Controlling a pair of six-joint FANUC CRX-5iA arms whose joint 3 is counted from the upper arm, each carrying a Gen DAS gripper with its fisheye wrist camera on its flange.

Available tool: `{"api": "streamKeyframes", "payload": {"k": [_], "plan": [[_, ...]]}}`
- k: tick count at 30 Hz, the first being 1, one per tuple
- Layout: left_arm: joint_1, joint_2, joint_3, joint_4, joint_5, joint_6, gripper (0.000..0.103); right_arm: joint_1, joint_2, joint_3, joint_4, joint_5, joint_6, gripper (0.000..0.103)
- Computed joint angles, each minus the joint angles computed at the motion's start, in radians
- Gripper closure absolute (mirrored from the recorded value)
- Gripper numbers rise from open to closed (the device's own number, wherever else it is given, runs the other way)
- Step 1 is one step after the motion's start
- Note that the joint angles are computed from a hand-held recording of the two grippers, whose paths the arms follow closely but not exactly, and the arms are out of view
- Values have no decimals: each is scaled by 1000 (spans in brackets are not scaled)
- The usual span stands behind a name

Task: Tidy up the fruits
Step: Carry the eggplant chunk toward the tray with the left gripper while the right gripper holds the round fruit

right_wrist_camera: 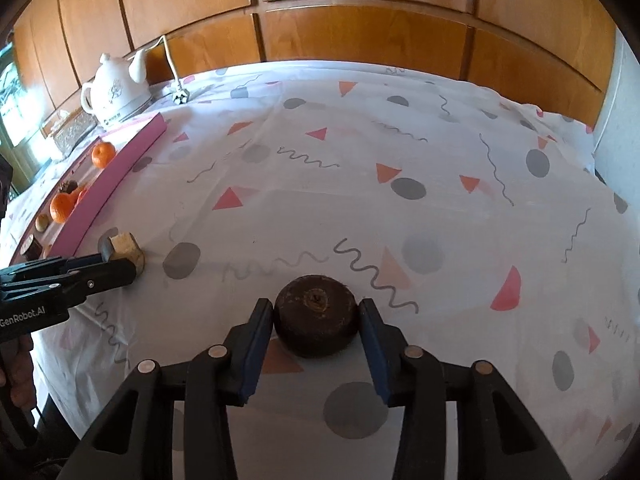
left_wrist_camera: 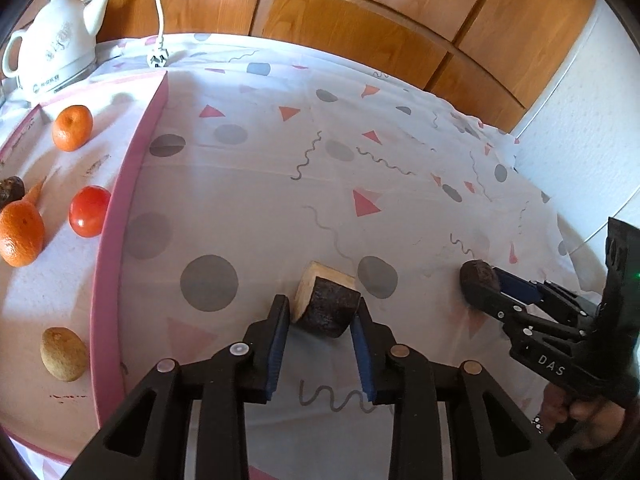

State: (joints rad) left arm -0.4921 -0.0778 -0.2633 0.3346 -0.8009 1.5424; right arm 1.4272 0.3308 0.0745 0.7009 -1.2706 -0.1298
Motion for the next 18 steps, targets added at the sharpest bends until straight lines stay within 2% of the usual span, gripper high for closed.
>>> {"api": "streamKeyframes", "payload": {"k": [1, 3, 6, 9, 10, 11, 12, 18], "plan": [[-2, 2, 2, 2, -3, -6, 66, 0, 0, -2, 2, 1, 0, 59], [-11, 9, 20, -7, -20, -13, 52, 1, 1, -2, 4, 0, 4, 59], [-38, 29, 82, -94, -63, 35, 47, -1, -5, -10, 5, 9, -7, 59], [-54, 48, 127, -158, -93, 56, 53, -1, -7, -14, 9, 14, -9, 58], [-56, 54, 134, -163, -102, 53, 60, -2, -7, -15, 9, 16, -9, 58], [-60, 62, 144, -175, -115, 52, 72, -2, -8, -16, 8, 18, -10, 58], [-65, 65, 151, -194, -122, 59, 76, -3, -9, -18, 6, 21, -11, 58], [-63, 45, 131, -187, -106, 54, 77, -1, -5, -17, 13, 16, -8, 59]]}}
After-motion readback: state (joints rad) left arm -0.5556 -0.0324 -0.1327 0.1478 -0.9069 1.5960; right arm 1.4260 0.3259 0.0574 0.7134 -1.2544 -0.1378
